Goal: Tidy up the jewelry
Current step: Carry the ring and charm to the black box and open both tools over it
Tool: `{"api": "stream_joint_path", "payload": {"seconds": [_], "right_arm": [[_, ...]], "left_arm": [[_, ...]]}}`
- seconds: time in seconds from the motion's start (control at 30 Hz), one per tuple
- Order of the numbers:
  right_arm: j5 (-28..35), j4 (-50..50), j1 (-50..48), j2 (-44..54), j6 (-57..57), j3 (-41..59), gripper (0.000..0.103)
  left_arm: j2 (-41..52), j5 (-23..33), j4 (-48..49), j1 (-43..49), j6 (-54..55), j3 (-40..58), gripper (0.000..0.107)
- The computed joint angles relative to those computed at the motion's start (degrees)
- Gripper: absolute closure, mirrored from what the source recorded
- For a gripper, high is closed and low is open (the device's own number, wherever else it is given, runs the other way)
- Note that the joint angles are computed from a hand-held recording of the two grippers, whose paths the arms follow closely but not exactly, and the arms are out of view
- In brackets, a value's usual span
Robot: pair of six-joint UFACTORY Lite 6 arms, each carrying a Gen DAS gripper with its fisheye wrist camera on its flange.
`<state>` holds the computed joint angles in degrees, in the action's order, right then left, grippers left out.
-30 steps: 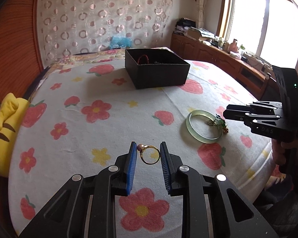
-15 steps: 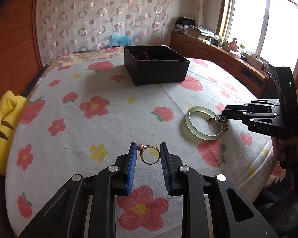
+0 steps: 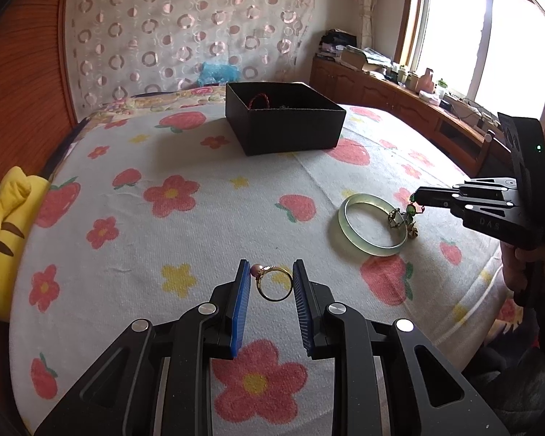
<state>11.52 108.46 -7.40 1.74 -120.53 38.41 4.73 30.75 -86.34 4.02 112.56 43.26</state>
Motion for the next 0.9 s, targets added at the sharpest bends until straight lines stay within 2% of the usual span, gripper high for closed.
{"api": "stream_joint_path", "payload": {"seconds": [0.17, 0.4, 0.73, 0.9], "right_arm": [[-0.1, -1.9, -0.1, -1.9, 1.4, 0.7, 0.100], [0.4, -13.0, 0.3, -2.6, 11.5, 6.5, 0.100], [-0.9, -21.6, 3.6, 3.7, 20.3, 20.7, 0.100], [-1.0, -33.8, 5.5, 9.3, 33.3, 30.9, 0.100]], "left_arm": [[0.2, -0.2, -1.2, -0.4, 1.3, 0.5, 0.085], [1.9, 0.3, -1.8, -2.4, 0.0, 5.5, 0.085], [6.7, -1.0, -1.0, -5.0, -4.9, 16.2, 0.085], [10.1, -2.3, 0.7, -6.2, -8.7, 22.1, 0.085]]}}
